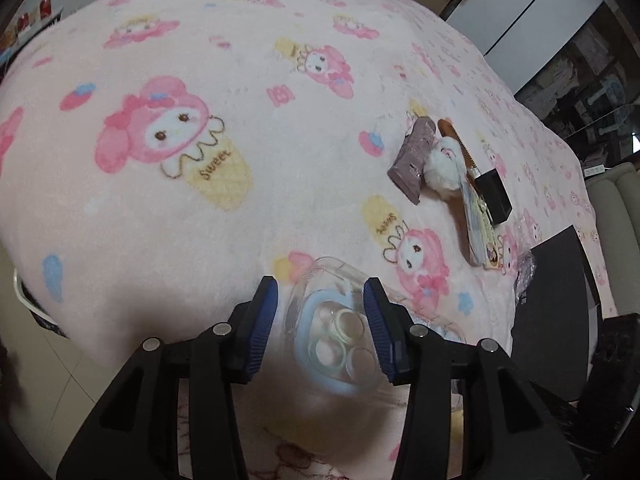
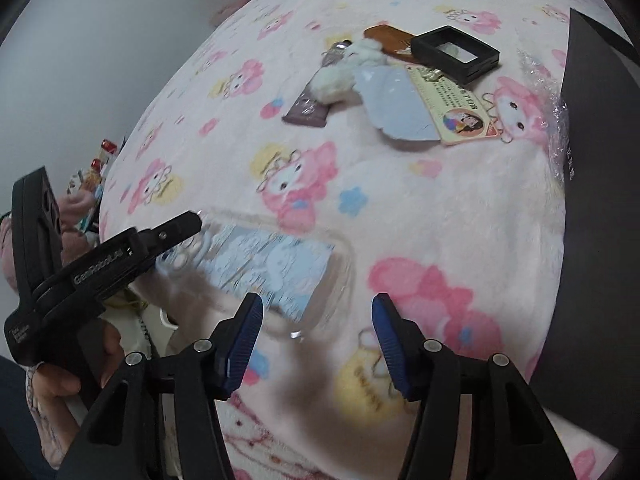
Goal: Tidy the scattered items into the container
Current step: 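Grasp the clear card sleeve with the right tool while the left tool lifts the phone case, then carry the phone case and card sleeve over the black box with both tools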
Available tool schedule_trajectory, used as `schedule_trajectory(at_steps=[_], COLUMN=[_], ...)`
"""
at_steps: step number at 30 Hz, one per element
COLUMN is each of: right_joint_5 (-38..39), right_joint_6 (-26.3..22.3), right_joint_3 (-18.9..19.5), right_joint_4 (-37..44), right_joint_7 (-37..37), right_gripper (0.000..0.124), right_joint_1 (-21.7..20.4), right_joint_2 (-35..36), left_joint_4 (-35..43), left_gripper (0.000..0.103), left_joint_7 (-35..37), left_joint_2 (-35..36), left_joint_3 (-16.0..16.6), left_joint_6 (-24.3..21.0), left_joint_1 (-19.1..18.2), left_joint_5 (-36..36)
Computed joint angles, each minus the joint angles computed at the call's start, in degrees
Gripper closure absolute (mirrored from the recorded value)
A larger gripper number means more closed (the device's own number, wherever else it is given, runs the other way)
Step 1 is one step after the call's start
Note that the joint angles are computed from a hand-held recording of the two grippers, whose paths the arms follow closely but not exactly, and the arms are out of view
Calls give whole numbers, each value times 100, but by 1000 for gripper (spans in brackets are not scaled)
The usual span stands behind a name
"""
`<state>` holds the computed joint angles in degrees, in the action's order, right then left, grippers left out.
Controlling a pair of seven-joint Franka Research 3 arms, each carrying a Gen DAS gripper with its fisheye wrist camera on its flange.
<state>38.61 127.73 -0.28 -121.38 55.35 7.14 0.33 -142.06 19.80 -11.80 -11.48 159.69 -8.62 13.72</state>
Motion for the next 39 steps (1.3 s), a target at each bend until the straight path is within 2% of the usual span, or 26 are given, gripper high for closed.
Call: schedule_trajectory(at_steps=[4, 7, 12, 17, 22, 24, 26, 31, 34, 36, 39], right_joint_5=[401, 292, 360, 511, 650, 724, 771, 689, 769, 725, 603], right_joint_6=[-1043, -648, -666, -722, -716, -805, -884, -692, -1010, -1216, -1225], right_joint_3=[63, 34, -109, -466, -825, -996, -1132, -1279, -1347, -1319, -1231], right_joint_4=[592, 218, -186, -425, -225, -55, 113, 679, 1289, 1588, 1610], right_joint_7=[87, -134, -689, -1079, -1278, -1302, -1264, -1227, -1108, -1000, -1037], right_gripper=[71, 71, 72, 72, 72, 72, 72, 73, 73, 73, 73], right_joint_1=[-219, -106, -114, -282, -607, -800, -1025, -1546, -1883, -2103, -2312], right_joint_2=[592, 138, -647, -1261, -1349, -1236, -1090, -593, -5, 290, 356], left_joint_4=[-148, -401, -532, -38, 994, 1465, 2167, 4342, 5559, 6004, 6100], left_gripper=[60, 59, 58, 59, 60, 60, 60, 60, 60, 60, 60], left_joint_7=[652, 647, 480, 416, 449, 955, 1794, 2680, 2709, 2727, 2807], left_joint_2=[-135, -549, -1091, -1034, -83, 453, 1163, 2930, 3764, 4082, 4286], left_joint_3=[211, 136, -20, -284, -487, -308, -294, -814, -818, -840, -979], left_joint_6=[194, 261, 343, 510, 847, 1060, 1211, 674, 47, -219, -184], left_joint_1=[-367, -483, -607, -685, -777, -1119, -1366, -1301, -1540, -1651, -1656], left_joint_5=[-814, -1012, -1023, -635, -327, -720, -1352, -1501, -1238, -1192, -1335])
